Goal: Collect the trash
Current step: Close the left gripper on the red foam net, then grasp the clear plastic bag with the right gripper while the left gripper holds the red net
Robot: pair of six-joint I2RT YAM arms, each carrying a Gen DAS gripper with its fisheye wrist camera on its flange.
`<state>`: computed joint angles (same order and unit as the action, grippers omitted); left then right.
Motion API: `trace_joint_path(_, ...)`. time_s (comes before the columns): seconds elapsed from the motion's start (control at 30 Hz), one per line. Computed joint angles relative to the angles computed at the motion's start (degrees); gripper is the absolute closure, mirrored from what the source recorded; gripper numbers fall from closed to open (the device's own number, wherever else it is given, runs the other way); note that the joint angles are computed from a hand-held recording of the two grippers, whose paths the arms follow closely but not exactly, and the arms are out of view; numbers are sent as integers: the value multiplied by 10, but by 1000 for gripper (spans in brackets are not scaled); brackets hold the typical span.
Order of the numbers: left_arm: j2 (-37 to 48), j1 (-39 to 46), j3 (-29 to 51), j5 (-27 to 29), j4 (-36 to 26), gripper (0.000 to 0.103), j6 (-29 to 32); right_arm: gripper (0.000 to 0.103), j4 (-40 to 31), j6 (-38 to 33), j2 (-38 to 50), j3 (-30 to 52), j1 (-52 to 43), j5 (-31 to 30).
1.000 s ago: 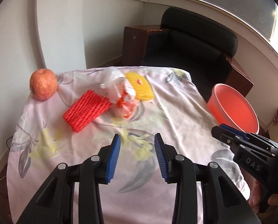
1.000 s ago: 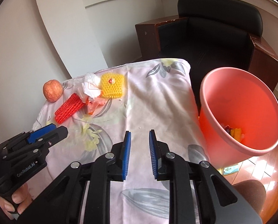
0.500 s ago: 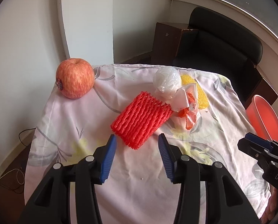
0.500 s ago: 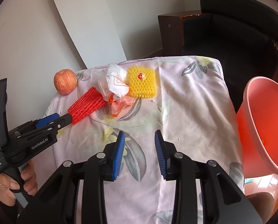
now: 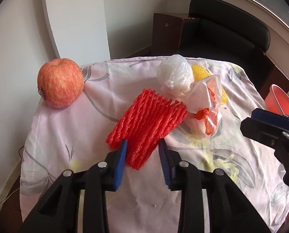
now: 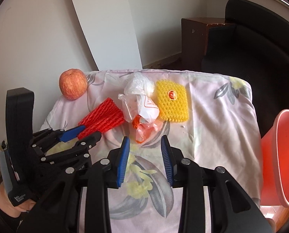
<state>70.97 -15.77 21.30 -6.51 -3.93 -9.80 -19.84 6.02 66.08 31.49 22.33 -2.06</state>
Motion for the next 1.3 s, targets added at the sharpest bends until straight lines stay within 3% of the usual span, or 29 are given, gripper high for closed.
trace_joint_path(0.1,-27,19,-8,26,-9,93,2,69,12,9,35,21,19,11)
trace_joint_path(0.27,-117,65,-26,65,-67,94,3,57,32,14,67,42,45,29)
trace_joint_path(0.63,-273,182,-41,175,-214,94,27,56,82,0,177,94,70,70)
trace_joint_path(0.97,-309,188,-49,182,-249,94,14,57,147,-15,218,82,62,73)
trace_joint_path(1.03,-307,187,-50,181,-246,94,12,64,154,-18,212,76,58,68)
trace_joint_path(1.1,-309,185,-50,178,-247,94,8,79,158,-23,198,69,54,63)
trace_joint_path(1.3,-298,187,-54,181,-236,94,-2,87,134,-35,155,53,26,19)
